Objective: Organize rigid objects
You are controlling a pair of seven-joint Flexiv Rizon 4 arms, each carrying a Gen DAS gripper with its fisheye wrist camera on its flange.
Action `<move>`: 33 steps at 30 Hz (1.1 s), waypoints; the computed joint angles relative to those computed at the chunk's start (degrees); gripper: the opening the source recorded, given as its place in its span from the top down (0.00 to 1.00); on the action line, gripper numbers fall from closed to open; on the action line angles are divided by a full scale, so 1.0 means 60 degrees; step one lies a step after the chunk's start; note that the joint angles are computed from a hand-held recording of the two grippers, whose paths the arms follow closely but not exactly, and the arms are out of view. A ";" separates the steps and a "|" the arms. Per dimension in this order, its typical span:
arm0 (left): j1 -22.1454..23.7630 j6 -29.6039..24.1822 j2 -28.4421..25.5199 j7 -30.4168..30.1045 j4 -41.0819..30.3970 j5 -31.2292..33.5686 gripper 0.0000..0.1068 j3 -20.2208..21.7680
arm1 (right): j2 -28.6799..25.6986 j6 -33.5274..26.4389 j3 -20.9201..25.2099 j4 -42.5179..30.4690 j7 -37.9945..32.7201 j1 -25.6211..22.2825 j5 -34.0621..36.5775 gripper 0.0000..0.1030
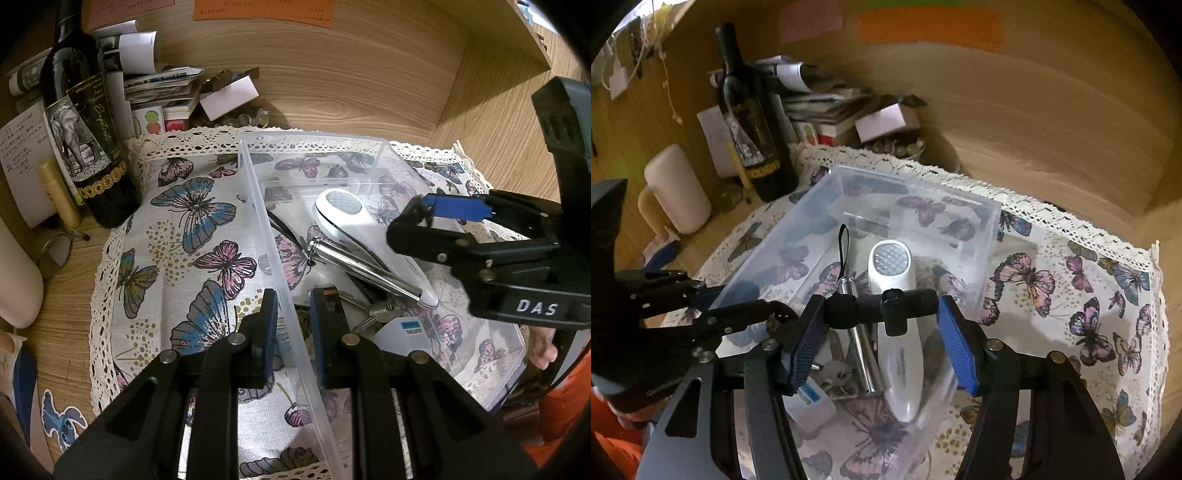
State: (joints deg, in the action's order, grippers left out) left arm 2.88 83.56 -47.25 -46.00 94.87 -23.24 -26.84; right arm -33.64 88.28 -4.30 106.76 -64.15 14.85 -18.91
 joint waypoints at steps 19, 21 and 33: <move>0.0439 0.2002 0.0430 -0.0589 0.0901 0.0812 0.42 -0.0630 | 0.0697 0.2307 -0.3724 0.1822 0.0210 0.3289 0.1097 0.16; 0.0889 0.2780 0.0473 -0.0716 0.1284 0.1270 0.32 -0.1260 | 0.0748 0.2757 -0.4721 0.2235 -0.0023 0.4287 0.1680 0.09; 0.1635 0.5753 0.0673 -0.2493 0.2397 0.3626 0.05 -0.2214 | 0.0446 0.4528 -0.8121 0.3551 -0.1719 0.8092 0.5318 0.00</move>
